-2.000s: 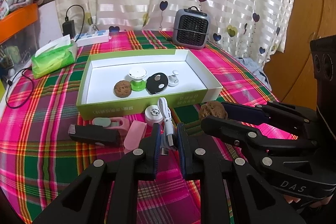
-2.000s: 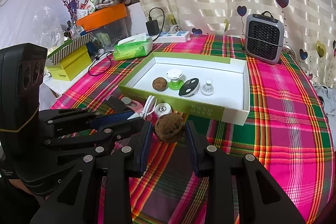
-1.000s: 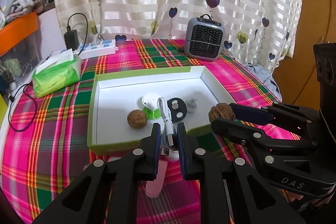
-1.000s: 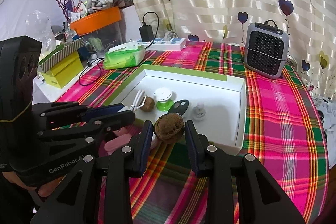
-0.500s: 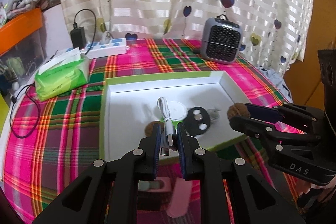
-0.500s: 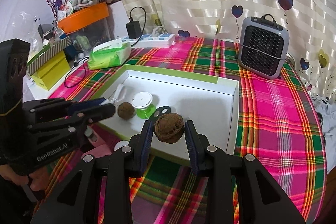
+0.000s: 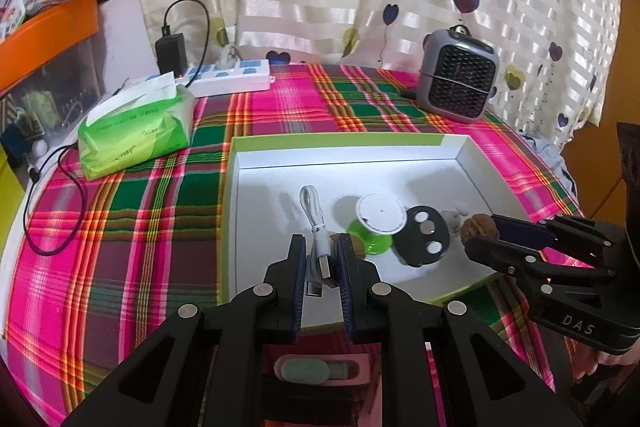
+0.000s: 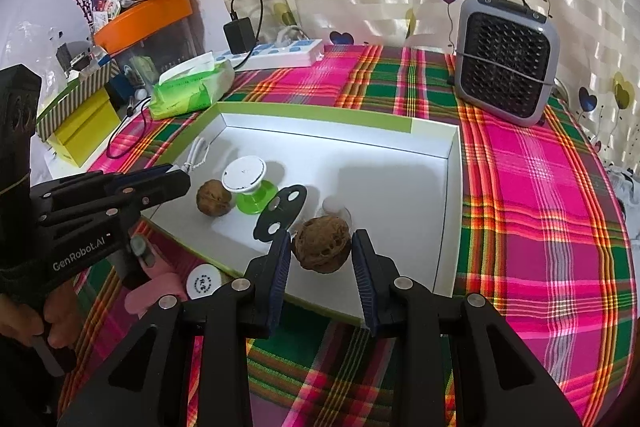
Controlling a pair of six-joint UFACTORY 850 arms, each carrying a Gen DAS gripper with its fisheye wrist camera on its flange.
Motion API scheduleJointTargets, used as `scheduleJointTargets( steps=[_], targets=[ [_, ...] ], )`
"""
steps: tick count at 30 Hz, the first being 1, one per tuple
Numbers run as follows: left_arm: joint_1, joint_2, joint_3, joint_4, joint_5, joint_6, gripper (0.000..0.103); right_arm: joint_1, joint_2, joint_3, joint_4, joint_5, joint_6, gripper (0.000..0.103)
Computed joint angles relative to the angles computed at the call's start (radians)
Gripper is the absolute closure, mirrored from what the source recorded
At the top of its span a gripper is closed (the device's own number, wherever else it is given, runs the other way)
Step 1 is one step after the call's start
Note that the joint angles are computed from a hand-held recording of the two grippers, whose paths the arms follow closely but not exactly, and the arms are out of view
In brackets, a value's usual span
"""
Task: Organize objects
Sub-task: 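Carry the walnut and white cable into the tray and open both tools, then lift both open tools out of the tray toward the remaining items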
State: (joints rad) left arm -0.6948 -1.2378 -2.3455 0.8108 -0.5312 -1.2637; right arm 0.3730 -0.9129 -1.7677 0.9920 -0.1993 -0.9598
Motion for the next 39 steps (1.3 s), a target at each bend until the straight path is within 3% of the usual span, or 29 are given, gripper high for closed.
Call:
scheduleJointTargets(
  steps=[8,20,29,39],
  targets=[
    [0.008,-0.045,-0.073,-0.070,-0.053,0.054,0.089,-0.001,-0.024,-0.038,-0.122,-0.026,0.124,0.070],
    [0.015,-0.120,-0.198,-0.188,-0.102,0.177,0.089,0.000,-0.041,-0.064,-0.171,-0.040,0.183,0.070],
    [0.014,-0.053,-0.083,-0.130,-0.022,0.101,0.083,0.003,-0.016,-0.026,-0.055,-0.017,0.050,0.067],
    [-0.002,0.013,0.020,-0.042,0.004,-0.005,0.082,0.013,0.060,0.079,0.346,0.023,-0.364,0.066]
  ],
)
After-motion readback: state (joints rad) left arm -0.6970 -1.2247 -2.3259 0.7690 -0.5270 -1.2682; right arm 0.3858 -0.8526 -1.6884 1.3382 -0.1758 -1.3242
